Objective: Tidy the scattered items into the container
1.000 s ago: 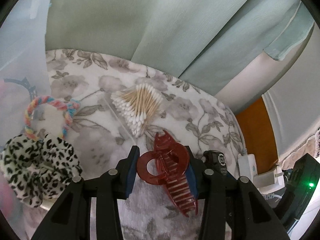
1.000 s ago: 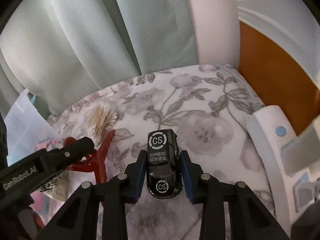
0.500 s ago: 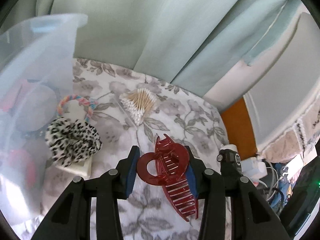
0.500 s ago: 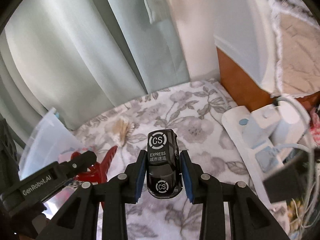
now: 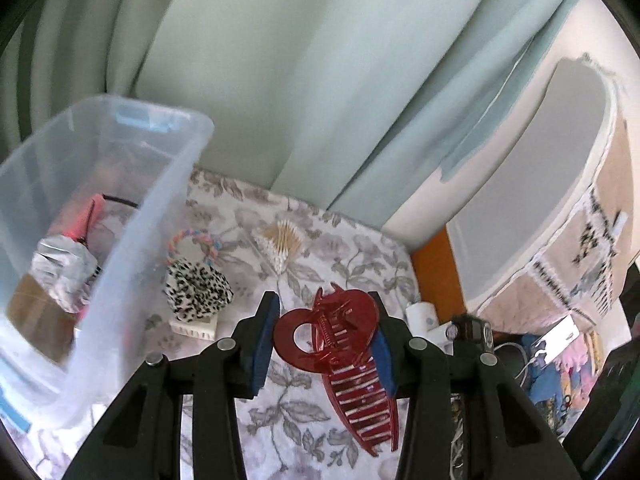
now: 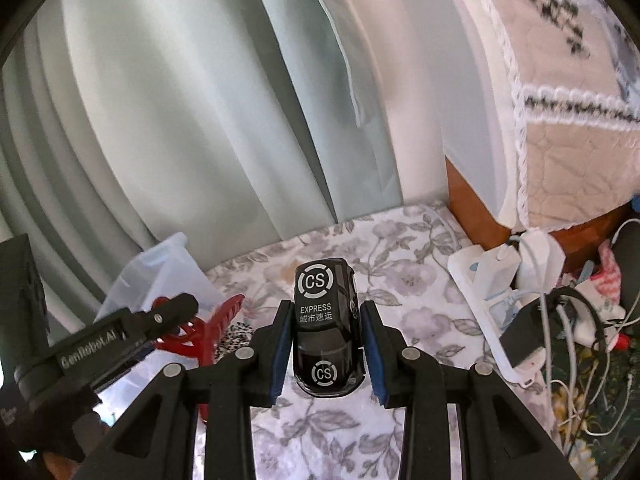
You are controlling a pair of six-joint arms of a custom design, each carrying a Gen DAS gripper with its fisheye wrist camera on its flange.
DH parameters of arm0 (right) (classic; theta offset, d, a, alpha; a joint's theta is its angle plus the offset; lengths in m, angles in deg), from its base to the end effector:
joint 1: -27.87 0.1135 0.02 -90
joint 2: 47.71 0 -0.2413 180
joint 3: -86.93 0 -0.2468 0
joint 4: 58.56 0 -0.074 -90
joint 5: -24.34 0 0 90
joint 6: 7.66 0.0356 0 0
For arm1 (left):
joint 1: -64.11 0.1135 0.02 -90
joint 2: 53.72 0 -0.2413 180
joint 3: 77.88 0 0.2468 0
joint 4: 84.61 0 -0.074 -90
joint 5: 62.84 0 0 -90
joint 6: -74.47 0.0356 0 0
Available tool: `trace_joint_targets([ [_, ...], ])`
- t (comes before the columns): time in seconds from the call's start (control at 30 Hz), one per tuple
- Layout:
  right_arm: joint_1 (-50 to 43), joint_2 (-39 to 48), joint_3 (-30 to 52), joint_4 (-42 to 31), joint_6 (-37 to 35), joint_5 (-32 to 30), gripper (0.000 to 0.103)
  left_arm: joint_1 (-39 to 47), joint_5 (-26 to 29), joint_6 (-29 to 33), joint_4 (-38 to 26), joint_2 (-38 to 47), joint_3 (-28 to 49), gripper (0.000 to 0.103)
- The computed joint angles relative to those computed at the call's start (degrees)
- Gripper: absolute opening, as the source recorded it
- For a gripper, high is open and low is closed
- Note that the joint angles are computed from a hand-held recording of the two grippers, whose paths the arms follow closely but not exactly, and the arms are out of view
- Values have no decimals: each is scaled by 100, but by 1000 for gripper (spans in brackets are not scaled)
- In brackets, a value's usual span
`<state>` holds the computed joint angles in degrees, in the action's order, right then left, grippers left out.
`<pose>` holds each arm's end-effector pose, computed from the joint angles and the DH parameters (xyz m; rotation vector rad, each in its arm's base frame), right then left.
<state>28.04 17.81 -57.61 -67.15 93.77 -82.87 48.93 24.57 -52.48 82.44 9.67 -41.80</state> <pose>0.2179 0.0112 0.1420 0.0576 2.2464 0.4463 0.2077 -0.0547 0.1452 -0.4598 2.2628 -0.4234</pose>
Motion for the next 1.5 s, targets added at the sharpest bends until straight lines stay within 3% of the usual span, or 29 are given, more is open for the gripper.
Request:
trace_joint_targets([
  [0.37,740,-1772,105,-1303,276,507,36,708,326,236,-1575,-2523,-264,45],
  [0.73,1743,-2107,501,-1700,609,1164,36,2897,2053,827,-2583,-3753,-155,44],
  [1.03,2775,-1769,878,-1563,892,1825,36,5234,3826,1718,-3047,-3693,69,44],
  [1.5,4163,-453,1464,-1100,937,2546,36,7264,5140,3106,-3191,-2463,331,44],
])
